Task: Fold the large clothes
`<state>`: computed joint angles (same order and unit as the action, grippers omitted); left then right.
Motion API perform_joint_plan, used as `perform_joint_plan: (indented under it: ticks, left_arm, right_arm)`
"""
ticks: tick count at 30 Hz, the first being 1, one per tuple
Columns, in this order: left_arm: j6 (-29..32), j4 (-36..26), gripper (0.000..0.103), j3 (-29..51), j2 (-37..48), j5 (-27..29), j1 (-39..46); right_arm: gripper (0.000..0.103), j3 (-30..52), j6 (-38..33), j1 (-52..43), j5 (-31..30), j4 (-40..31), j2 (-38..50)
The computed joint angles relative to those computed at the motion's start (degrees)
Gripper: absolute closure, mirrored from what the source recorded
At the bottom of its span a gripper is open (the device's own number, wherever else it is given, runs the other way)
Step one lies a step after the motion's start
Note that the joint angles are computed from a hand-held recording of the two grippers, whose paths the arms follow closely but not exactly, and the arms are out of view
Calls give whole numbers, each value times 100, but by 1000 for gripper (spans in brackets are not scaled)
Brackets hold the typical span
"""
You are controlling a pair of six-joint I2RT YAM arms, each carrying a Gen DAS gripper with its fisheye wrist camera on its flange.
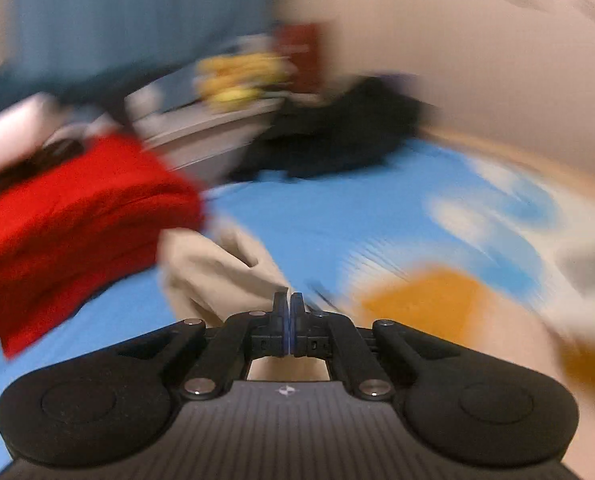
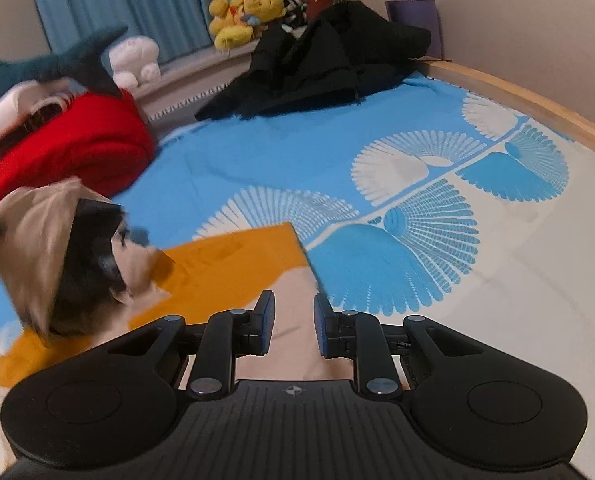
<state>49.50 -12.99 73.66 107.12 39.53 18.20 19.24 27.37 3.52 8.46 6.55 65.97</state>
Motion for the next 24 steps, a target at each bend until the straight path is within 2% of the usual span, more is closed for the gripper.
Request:
perform_joint_plan:
  ticks: [1, 2, 3, 4, 6, 9, 12, 13, 15, 17, 18, 20, 22, 24]
  left_arm:
    - [803, -236, 103, -672, -497, 51, 157]
    - [1670, -548, 103, -1316, -944, -88, 332]
    - [2345, -872, 98, -1827, -1294, -330, 520]
    - [2658, -1158, 98, -2192, -1580, -551, 723]
    - [2406, -1556, 97, -2596, -2067, -572, 1241]
    - [756, -1398, 95, -2809, -2562, -186, 1876]
    - [-1025, -444, 90, -3182, -2710, 1, 2000]
    - [-1441, -149, 89, -3301, -2639, 61, 2007]
    - [-2354, 308, 72, -3307, -2119, 84, 1905]
    - [-3295, 146, 65, -2876, -1533, -164, 1595]
    - [-3725, -22, 58, -2544, -1049, -85, 1584]
    - [-4227, -280, 56, -2006, -431, -107, 1630]
    - [-4849, -202, 56, -1720, -58, -284, 1675]
    - [-5281, -322, 56, -1370, 370, -163, 1763]
  right_arm:
    - [81, -52, 68, -30, -96, 23, -99]
    - [81, -67, 114, -54, -178, 6, -165]
    - [81, -68, 153, -86, -285, -22, -222]
    - [81, -79, 181, -112, -387, -26, -300]
    - [80, -135, 192, -109, -534, 27, -502]
    - [80, -189, 271, -127, -920, 148, -613]
    - [80, -178, 514, -189, -1455, 395, -352]
    - [80, -151, 594, -146, -1554, 468, -193]
    - [80, -73, 744, -44, -1818, 607, 252]
    - [79, 40, 977, 40, -2073, 706, 795]
    - [79, 88, 1126, 89, -2159, 771, 1069]
    - [79, 226, 1313, 244, -2134, 802, 1570]
    - [79, 389, 1366, 451, -1926, 773, 1956]
    - [79, 485, 1410, 587, -1827, 791, 2221]
